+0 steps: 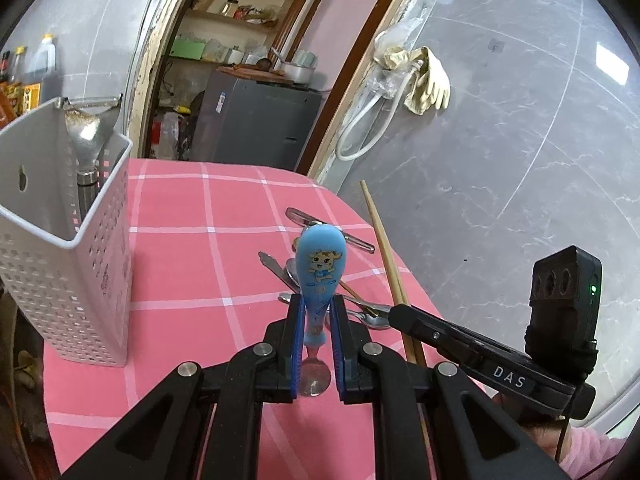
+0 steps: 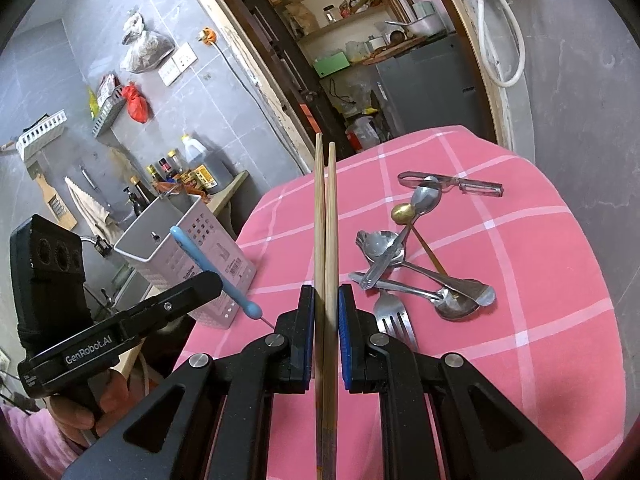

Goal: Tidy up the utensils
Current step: 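Carry the blue spoon and chopsticks with both tools over the white basket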

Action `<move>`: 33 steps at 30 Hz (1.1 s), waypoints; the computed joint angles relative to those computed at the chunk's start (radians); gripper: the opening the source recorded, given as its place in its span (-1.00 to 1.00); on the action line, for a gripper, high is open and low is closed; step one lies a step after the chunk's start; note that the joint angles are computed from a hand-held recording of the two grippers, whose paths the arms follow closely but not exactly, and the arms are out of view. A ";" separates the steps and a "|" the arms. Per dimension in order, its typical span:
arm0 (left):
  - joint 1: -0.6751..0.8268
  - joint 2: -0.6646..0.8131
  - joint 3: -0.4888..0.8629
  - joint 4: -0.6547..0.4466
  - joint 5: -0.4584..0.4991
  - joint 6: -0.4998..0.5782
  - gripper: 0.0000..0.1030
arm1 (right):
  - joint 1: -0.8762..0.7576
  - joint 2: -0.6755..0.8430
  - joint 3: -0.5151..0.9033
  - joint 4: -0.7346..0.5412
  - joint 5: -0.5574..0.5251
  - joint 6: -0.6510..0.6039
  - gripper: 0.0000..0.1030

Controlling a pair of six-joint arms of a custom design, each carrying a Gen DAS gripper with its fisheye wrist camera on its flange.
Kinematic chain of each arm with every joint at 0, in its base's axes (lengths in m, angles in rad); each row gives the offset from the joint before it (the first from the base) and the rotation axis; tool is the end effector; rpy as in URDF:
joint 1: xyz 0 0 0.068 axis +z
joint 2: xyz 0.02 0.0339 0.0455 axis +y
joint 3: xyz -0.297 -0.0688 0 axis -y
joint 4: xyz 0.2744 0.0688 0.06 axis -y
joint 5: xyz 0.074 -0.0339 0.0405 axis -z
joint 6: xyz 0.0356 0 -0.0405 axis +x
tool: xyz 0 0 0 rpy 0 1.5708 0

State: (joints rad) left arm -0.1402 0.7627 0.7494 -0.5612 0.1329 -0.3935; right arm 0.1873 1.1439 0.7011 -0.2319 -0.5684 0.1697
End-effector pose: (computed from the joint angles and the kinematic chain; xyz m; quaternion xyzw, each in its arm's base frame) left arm 0.1698 -0.0287 0.3156 -0.0792 0.8735 -0.1820 0.4445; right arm 0.2439 0.0657 0.2555 -0.1291 0.8640 0.3225 0.3644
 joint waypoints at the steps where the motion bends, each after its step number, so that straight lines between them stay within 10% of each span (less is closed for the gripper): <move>1: -0.004 -0.007 0.000 -0.002 -0.007 0.001 -0.77 | 0.000 -0.005 0.000 0.001 0.000 -0.001 -0.80; 16: 0.155 -0.111 0.060 -0.097 0.080 0.031 -0.77 | 0.079 -0.038 0.051 0.034 0.002 0.051 -0.80; 33: 0.698 0.103 0.487 -0.306 0.409 0.267 -0.77 | 0.348 0.171 0.407 0.226 0.084 0.231 -0.80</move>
State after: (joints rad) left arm 0.5576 0.8661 1.2361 -0.8674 0.5417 -0.1260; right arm 0.5353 1.3148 1.1082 -0.0064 -0.4849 0.4003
